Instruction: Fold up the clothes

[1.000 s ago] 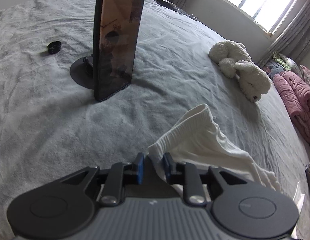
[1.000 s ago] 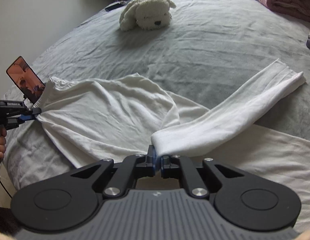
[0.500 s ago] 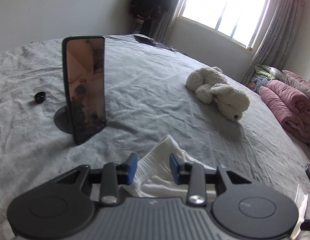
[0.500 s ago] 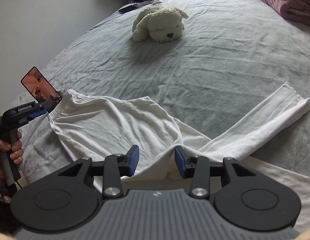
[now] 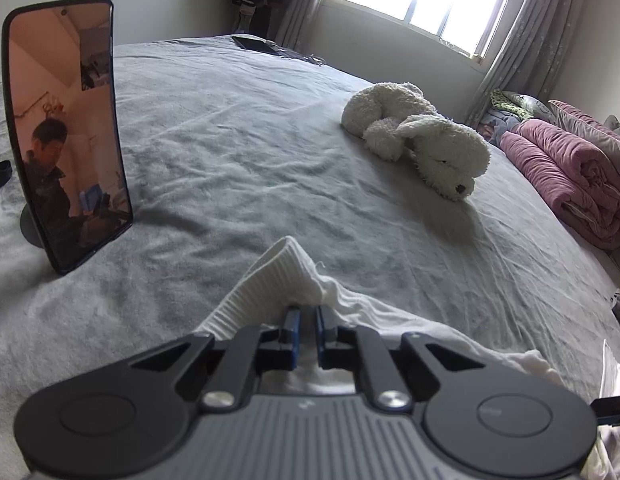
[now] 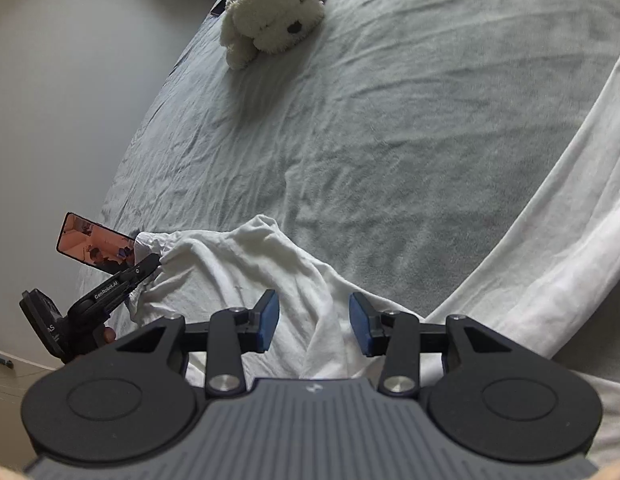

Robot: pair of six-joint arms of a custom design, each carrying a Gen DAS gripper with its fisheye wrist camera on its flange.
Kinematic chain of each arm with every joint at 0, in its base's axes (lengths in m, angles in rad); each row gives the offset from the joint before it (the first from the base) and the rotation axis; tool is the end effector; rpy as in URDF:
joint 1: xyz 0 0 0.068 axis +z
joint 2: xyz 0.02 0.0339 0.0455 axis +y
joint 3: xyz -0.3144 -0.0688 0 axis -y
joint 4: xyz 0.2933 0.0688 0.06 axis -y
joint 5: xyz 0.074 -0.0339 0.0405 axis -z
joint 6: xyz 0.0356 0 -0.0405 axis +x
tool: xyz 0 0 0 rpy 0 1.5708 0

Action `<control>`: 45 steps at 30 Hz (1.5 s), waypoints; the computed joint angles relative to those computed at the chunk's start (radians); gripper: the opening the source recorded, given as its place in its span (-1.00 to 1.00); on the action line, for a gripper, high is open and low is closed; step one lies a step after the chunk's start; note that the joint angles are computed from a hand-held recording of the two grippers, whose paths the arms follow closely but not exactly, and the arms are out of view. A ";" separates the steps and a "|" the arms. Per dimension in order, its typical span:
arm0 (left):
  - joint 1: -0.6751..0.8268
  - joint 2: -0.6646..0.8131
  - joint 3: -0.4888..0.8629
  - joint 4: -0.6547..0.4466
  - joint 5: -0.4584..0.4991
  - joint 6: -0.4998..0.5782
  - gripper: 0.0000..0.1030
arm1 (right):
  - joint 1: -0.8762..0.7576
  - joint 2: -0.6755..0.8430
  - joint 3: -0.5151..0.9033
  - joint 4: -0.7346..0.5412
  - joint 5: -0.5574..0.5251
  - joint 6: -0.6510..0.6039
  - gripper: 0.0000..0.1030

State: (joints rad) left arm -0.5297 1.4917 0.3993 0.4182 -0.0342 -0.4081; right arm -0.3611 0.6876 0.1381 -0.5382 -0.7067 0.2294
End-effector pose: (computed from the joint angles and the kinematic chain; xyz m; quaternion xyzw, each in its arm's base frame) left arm 0.2328 -0.1349 0.1258 0.0474 0.8998 -0.1821 0.3936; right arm 0.1068 -0.0156 0.1215 0.1859 0.8956 0.3205 0.2460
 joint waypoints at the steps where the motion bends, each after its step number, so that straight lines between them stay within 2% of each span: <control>1: 0.007 0.009 0.003 0.002 0.004 0.002 -0.90 | -0.038 0.067 -0.009 0.050 -0.055 -0.022 -0.15; 3: 0.019 0.020 0.011 -0.005 0.013 0.012 -0.94 | -0.102 0.218 -0.021 0.157 -0.156 -0.060 -0.15; 6: 0.028 0.021 0.011 -0.006 0.027 0.019 -0.93 | -0.114 0.442 -0.009 0.323 -0.273 -0.065 -0.14; 11: 0.038 0.004 0.024 -0.045 0.044 -0.024 -0.93 | 0.002 0.688 -0.009 0.730 -0.360 0.142 -0.14; 15: 0.045 -0.004 0.028 -0.035 0.052 -0.043 -0.93 | 0.131 0.830 -0.005 1.078 -0.319 0.385 -0.14; 19: 0.050 0.021 0.033 -0.003 0.053 -0.039 -0.93 | 0.236 0.932 0.002 1.327 -0.223 0.553 -0.14; 20: 0.051 0.032 0.035 0.005 0.052 -0.038 -0.93 | 0.253 0.934 -0.003 1.358 -0.186 0.576 -0.19; 21: 0.052 0.040 0.035 0.014 0.049 -0.035 -0.93 | 0.270 0.932 -0.008 1.381 -0.147 0.593 -0.42; 22: 0.052 0.043 0.034 0.023 0.045 -0.031 -0.93 | 0.286 0.902 -0.016 1.363 -0.090 0.583 -0.83; 28: 0.041 0.061 0.025 0.060 -0.025 0.006 -0.95 | 0.314 0.695 -0.109 1.327 0.118 0.531 -0.87; 30: 0.041 0.074 0.028 0.068 -0.043 0.017 -0.95 | 0.329 0.716 -0.097 1.291 0.170 0.500 -0.90; 32: 0.041 0.073 0.031 0.062 -0.049 0.019 -0.95 | 0.333 0.778 -0.090 1.333 0.178 0.484 -0.93; 35: 0.039 0.046 0.028 0.041 -0.047 0.006 -0.94 | 0.318 0.683 -0.068 1.176 0.146 0.441 -0.90; 36: 0.037 0.035 0.026 0.033 -0.047 0.003 -0.93 | 0.313 0.632 -0.062 1.105 0.138 0.417 -0.78; 38: 0.023 0.007 0.021 0.018 -0.054 0.001 -0.81 | 0.299 0.513 -0.053 0.952 0.137 0.371 -0.74; 40: 0.002 -0.025 0.013 0.004 -0.067 0.007 -0.51 | 0.266 0.396 -0.052 0.820 0.124 0.337 -0.72; 44: -0.044 -0.085 0.013 -0.063 -0.056 0.023 -0.36 | 0.157 0.154 -0.047 0.523 0.110 0.255 -0.66; 45: -0.058 -0.100 0.016 -0.089 -0.048 0.027 -0.31 | 0.127 0.096 -0.043 0.444 0.110 0.230 -0.55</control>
